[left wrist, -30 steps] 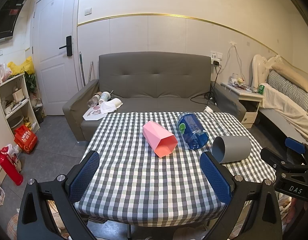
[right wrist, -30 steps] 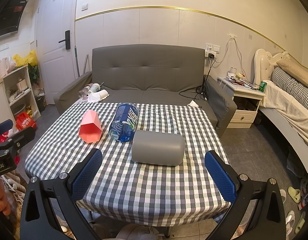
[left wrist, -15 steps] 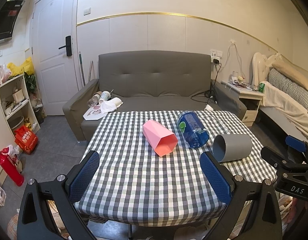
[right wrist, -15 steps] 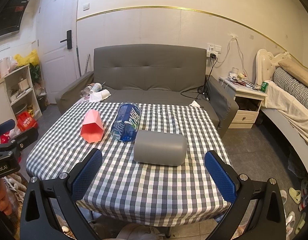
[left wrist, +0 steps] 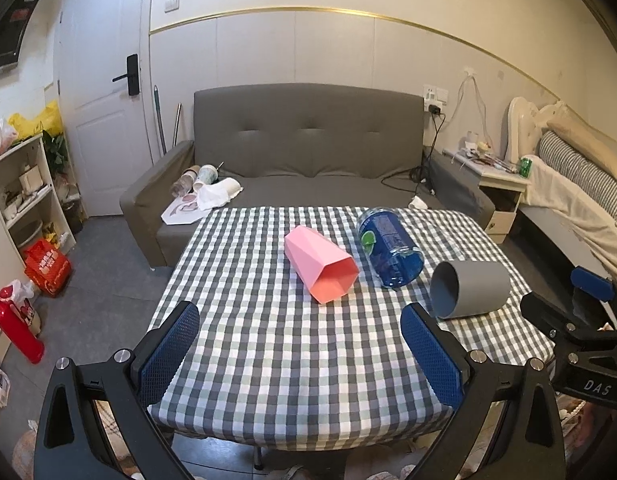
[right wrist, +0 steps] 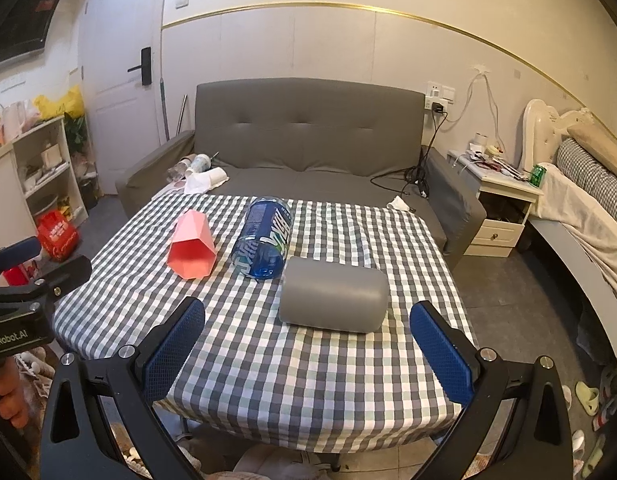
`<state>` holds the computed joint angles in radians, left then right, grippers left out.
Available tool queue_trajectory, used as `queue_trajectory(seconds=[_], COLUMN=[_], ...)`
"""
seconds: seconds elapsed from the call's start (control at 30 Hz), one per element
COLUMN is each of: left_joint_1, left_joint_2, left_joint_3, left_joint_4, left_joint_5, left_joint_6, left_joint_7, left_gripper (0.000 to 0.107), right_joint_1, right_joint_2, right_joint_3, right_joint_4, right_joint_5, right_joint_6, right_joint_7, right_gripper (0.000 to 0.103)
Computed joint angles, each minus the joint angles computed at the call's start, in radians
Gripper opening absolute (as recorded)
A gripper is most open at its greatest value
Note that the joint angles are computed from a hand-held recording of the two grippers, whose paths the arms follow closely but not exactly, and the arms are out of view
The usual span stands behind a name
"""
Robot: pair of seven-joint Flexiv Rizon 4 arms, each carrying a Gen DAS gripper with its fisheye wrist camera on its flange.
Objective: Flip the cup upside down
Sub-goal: 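Move the right tool to the blue cup and close around it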
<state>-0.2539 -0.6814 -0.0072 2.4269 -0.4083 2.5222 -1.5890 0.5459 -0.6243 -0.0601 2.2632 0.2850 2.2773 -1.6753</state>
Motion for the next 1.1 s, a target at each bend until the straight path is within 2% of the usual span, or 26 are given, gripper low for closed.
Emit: queue_trajectory(seconds=[0.23, 0.33, 0.4, 0.5, 0.8, 0.93, 1.1], left_joint_1=[0.054, 0.087, 0.102, 0.082, 0.125, 0.15, 0.178], left_joint_2=[-0.002, -0.01, -0.018, -0.037, -0.091, -0.11, -0.12], left_joint_3=[-0.002, -0.002, 0.002, 0.032, 0.029, 0.022, 0.007], left_joint_4=[-0.063, -0.101, -0.136, -0.196, -0.303, -0.331, -0.353], left_joint_5=[0.03, 0.045, 0.052, 0.014, 0.024, 0.05, 0.085], left_joint_6=[-0.098, -0.159, -0.201, -0.258, -0.39, -0.431, -0.468], left_joint_7=[0.003, 0.003, 0.011, 0.053, 0.073, 0.067, 0.049], left_gripper=[0.103, 0.103, 0.103, 0.103, 0.103, 0.103, 0.103], right_joint_1=[0.018, 0.084, 0.1, 0.116, 0.049, -0.017, -0.101], right_joint_2=[-0.016, -0.046, -0.068, -0.102, -0.239, -0.291, -0.338], right_joint_3=[-0.051, -0.134, -0.16, -0.199, -0.169, -0.103, -0.004], right_joint_4=[-0.115, -0.19, -0.237, -0.309, -0.584, -0.695, -0.79], right_joint_5=[-0.016, -0.012, -0.037, -0.095, -0.308, -0.376, -0.43], right_joint_6=[-0.153, -0.241, -0.293, -0.385, -0.672, -0.793, -0.88], right_joint_7=[0.046, 0.066, 0.096, 0.148, 0.297, 0.339, 0.371], right_gripper=[0.103, 0.103, 0.103, 0.103, 0.103, 0.102, 0.091])
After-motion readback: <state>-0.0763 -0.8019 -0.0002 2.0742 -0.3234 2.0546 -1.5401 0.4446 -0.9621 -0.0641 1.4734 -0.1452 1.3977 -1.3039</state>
